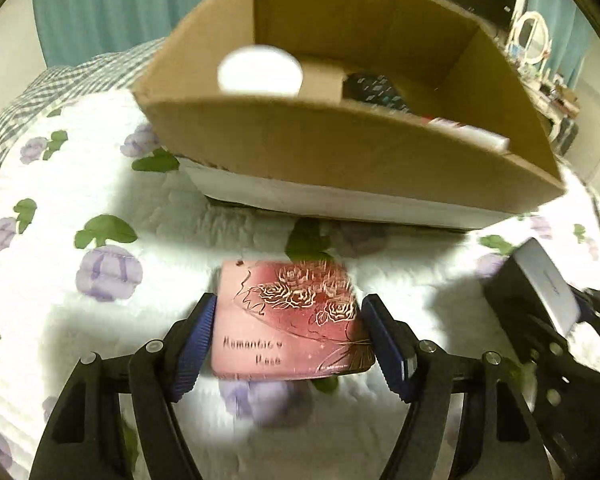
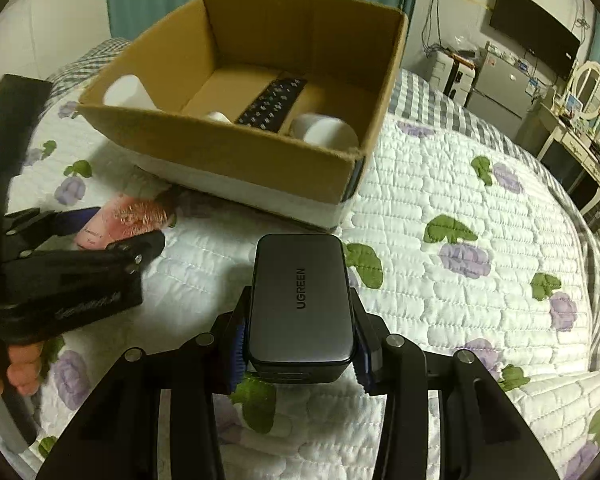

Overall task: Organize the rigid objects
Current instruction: 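Grasp the grey UGREEN case with the right tool while the left grasps the pink rose card, then carry the grey case and pink card into the box and open both tools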

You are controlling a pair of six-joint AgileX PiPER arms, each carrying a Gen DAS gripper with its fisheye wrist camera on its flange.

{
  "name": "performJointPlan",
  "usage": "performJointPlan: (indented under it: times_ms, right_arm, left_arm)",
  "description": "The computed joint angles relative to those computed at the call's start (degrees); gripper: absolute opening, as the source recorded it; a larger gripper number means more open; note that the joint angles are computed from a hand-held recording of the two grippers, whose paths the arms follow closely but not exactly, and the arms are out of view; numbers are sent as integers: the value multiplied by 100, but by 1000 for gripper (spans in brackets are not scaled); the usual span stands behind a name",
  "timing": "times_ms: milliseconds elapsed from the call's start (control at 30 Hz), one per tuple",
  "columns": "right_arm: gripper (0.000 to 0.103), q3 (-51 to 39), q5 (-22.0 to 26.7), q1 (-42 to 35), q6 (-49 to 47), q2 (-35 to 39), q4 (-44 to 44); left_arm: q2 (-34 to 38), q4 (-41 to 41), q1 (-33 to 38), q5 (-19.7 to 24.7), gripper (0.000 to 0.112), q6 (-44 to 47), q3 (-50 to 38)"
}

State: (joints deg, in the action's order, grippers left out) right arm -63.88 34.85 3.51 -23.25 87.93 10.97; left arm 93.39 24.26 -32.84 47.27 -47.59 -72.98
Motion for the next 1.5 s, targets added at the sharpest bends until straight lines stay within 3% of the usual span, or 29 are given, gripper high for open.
performJointPlan:
  times_ms: [33,67,100,133,200,267,367,500,600,700,1000,1200,1400,1500]
  right_arm:
    - [42,-15,46,-2,-20,-62,14]
    - [42,-15,72,-4,-51,-131,36]
    - [42,2,70,-5,-76,-225,53]
    - [42,8,77,6,-63,-302,37]
    - [42,-12,121,-14,-51,-423,50]
    - [42,24,163,-46,21,-573,41]
    - [42,110,170,-53,187,-691,-56]
    - [42,202,147,-55,227,-758,-82]
    - [42,200,142,-91,119,-759,29]
    - [42,186,149,-148,40,-730,127]
    - [42,-83,391,-388,-518,-996,802]
    - [42,-1425,920,-470,-616,-759,1028]
    - [42,-3629,1336,-329,-327,484,820]
    - [42,-4043,1268,-290,-383,912,846]
  left_arm:
    - [-167,-67,21,-7,73,75,84]
    - [-289,-84,-10,1,61,58,147]
    - [-386,-192,32,78,22,188,126]
    - [-438,-529,161,11,20,525,64]
    - [-562,-1037,241,124,17,1000,43]
    - [-639,-997,170,163,17,1198,161]
    - [-686,-913,-126,267,17,808,173]
    - [-692,-991,-182,263,18,933,69]
    - [-457,-1643,-112,210,18,1420,-141]
    - [-385,-1140,-349,262,10,949,-225]
    - [-771,-609,-595,589,10,965,-807]
    - [-318,-355,-442,1141,10,1565,-2344]
    - [924,-490,88,1556,10,2468,-4290]
    - [1629,-800,428,1621,10,2797,-5005]
